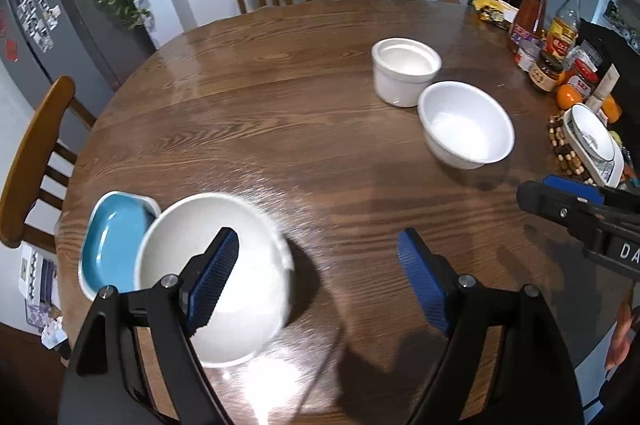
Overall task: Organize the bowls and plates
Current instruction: 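Move both grippers to the smaller white bowl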
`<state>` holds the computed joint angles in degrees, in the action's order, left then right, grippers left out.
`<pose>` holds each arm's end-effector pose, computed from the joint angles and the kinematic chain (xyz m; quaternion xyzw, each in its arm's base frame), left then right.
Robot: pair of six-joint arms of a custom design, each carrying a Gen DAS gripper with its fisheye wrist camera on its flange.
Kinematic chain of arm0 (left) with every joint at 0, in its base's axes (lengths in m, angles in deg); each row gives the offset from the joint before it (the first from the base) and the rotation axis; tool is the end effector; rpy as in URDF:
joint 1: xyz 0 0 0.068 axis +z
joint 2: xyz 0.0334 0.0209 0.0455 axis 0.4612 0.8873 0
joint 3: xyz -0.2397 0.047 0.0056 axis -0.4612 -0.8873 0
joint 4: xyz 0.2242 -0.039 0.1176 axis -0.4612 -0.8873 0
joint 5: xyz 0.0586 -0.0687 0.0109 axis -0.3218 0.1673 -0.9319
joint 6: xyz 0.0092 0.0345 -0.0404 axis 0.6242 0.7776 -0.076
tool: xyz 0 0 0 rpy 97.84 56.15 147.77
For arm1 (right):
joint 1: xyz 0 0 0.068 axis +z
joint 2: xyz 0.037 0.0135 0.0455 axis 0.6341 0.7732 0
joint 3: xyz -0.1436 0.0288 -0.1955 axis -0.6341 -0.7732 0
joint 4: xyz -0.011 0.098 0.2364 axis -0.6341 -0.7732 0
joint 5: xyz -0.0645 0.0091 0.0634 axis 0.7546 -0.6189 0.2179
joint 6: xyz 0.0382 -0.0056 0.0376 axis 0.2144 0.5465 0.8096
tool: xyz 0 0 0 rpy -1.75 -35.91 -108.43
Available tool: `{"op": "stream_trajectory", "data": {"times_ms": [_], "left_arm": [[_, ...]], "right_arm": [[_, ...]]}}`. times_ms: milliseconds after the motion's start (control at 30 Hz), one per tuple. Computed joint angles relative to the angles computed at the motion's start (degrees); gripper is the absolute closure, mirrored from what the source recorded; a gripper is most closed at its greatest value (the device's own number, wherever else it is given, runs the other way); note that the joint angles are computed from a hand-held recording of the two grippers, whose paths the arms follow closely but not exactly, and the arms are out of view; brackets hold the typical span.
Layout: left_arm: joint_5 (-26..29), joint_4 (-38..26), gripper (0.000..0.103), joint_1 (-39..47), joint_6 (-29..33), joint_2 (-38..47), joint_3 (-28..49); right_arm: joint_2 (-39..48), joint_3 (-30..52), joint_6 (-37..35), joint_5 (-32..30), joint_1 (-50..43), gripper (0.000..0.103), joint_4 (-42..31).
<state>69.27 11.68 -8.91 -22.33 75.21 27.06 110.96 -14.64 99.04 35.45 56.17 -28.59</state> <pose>0.2095 -0.1477 0.1660 0.2017 0.9367 -0.0415 0.2833 0.1775 0.0527 0.1381 0.1393 0.9340 0.1279 0.3032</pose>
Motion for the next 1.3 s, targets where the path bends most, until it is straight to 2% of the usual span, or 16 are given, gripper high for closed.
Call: {"op": "stream_trajectory", "data": {"times_ms": [167,300,533,567,1067,1200,1267,1300], "left_arm": [[-0.1,1.3,0.022,-3.2,-3.1,6.9,5.5],[-0.1,1.9,0.022,-5.3,-5.9,13.3,10.9],[-1.2,2.3,0.022,-7.7,-9.1,24.2,20.2],[-1.2,2.2,0.022,-7.9,-9.4,25.7,21.6],[0.5,-0.4,0.022,-6.9,-9.8,39.4,33.9],[0.9,-1.1,0.032,-6.9,-8.8,41.6,35.9],[1.0,-1.6,0.045,-6.9,-8.1,42.4,36.8],[1.1,-1.7,0.048,-6.9,-7.9,42.8,37.0]], "right_arm": [[-4.0,-1.5,-4.7,-3.3,-8.5,0.048,-3.0],[-3.3,-1.3,-9.3,-5.4,-14.9,0.048,-3.3],[4.3,1.4,-14.5,-7.3,-21.1,0.048,0.0],[8.3,3.1,-15.8,-7.8,-22.3,0.048,1.8],[27.6,11.1,-19.2,-10.4,-23.7,0.048,10.7],[30.5,11.9,-19.6,-11.4,-24.4,0.048,11.6],[32.2,12.7,-19.6,-11.7,-24.1,0.048,12.0],[32.6,12.9,-19.6,-11.8,-24.0,0.048,12.3]]}}
